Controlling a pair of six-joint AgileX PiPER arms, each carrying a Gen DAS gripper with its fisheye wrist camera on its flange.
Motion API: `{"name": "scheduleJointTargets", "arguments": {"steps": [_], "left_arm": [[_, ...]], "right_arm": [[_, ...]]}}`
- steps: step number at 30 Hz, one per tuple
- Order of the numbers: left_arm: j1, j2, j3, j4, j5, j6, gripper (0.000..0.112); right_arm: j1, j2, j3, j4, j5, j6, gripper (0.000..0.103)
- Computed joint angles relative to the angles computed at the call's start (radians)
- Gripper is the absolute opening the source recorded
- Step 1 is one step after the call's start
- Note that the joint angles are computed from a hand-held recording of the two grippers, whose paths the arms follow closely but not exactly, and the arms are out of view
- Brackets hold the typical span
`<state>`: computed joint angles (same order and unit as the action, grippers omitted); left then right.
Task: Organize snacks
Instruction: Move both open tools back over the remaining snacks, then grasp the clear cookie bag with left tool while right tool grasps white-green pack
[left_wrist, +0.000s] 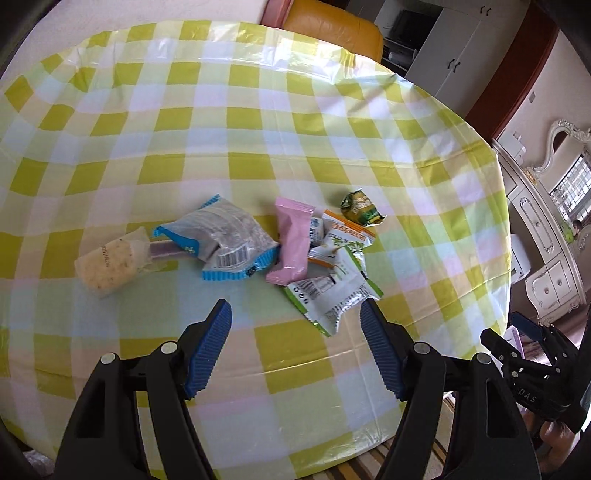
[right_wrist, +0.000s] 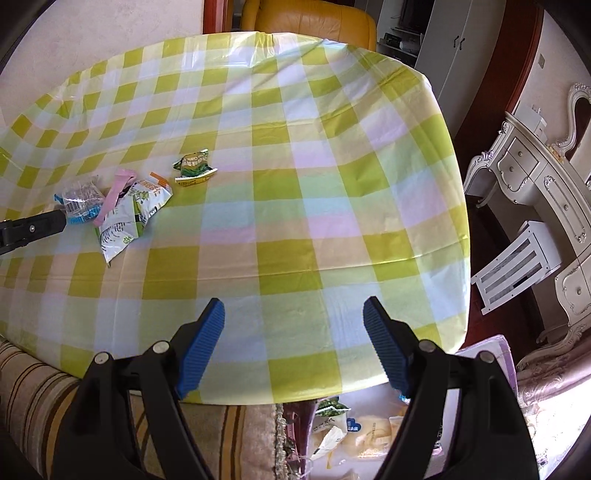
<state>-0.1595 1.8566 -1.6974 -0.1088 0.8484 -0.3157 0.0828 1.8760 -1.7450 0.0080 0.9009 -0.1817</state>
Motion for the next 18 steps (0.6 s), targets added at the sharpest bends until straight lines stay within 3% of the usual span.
{"name": "scheduleJointTargets", "arguments": {"steps": [11, 18], "left_arm": [[0.223, -0.087, 0.197, 0.009, -0.083, 0.07, 0.079], [0.289, -0.053, 0.194, 0.05, -0.085, 0.199, 0.082]], "right_arm": [[0.154, 0.141, -0.161, 0.094, 0.057, 0.086, 0.078], [0.199, 0.265, -0.311, 0.113, 0.126, 0.226, 0.078]]}}
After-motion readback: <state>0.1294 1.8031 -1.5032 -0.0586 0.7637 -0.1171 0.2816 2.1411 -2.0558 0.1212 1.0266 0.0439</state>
